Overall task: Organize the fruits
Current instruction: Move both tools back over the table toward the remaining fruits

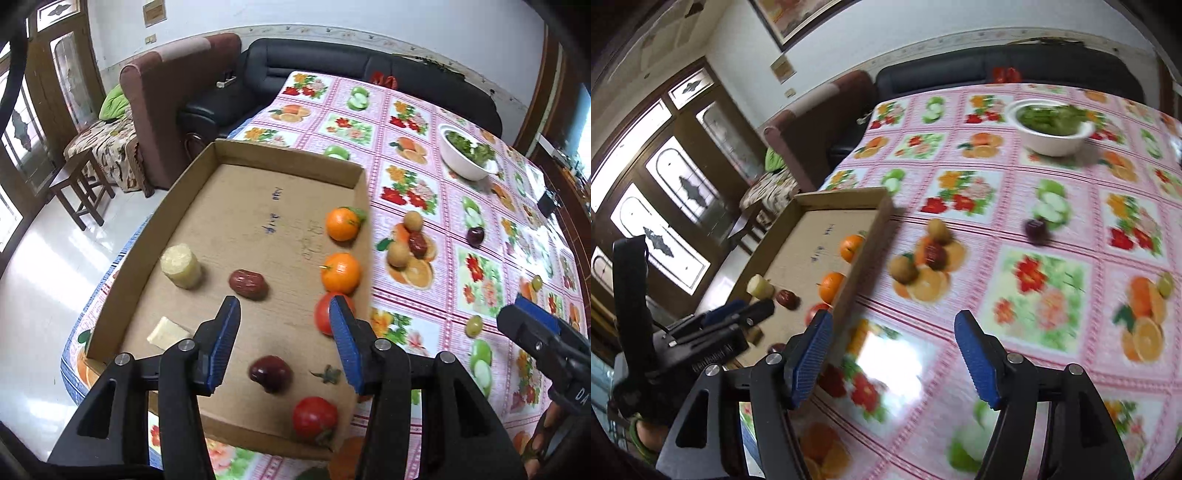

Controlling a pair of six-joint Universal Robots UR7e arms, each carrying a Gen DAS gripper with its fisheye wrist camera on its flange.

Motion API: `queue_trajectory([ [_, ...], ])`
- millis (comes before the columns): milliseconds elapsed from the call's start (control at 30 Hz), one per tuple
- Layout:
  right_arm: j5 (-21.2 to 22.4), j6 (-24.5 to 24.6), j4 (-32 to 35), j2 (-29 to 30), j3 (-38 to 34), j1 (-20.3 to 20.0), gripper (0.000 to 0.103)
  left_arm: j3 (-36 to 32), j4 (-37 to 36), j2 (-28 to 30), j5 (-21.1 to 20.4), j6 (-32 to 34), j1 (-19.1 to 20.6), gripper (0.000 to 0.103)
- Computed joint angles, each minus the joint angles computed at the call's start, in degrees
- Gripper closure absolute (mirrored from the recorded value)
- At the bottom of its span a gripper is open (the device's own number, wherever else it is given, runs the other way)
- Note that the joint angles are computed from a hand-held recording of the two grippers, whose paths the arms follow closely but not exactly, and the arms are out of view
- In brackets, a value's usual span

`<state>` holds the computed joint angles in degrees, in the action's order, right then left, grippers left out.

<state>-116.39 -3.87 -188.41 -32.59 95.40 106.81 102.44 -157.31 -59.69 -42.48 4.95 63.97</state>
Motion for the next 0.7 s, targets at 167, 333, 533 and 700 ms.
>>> queue_trajectory([
  [167,-1.0,0.9,-6.7,-3.2,7.0,-0.9,0.031,2.0,-0.6,-0.5,-0.2,0.5,-1.6,0.054],
  [333,-2.2,1.6,-11.0,-5.8,11.8,-1.7,0.031,3.0,-0.4,-0.6,-0.4,0.4,-2.5,0.054],
  [533,-3.2,1.7,-14.6,-7.9,15.4,-2.2,0.031,4.0,-0.3,-0.8,-0.2,0.0,-3.1,0.054],
  [700,-3.7,1.4,-16.5,-8.3,16.8,-2.3,0.031,4.7,-0.6,-1.0,0.0,0.2,-3.4,0.054],
])
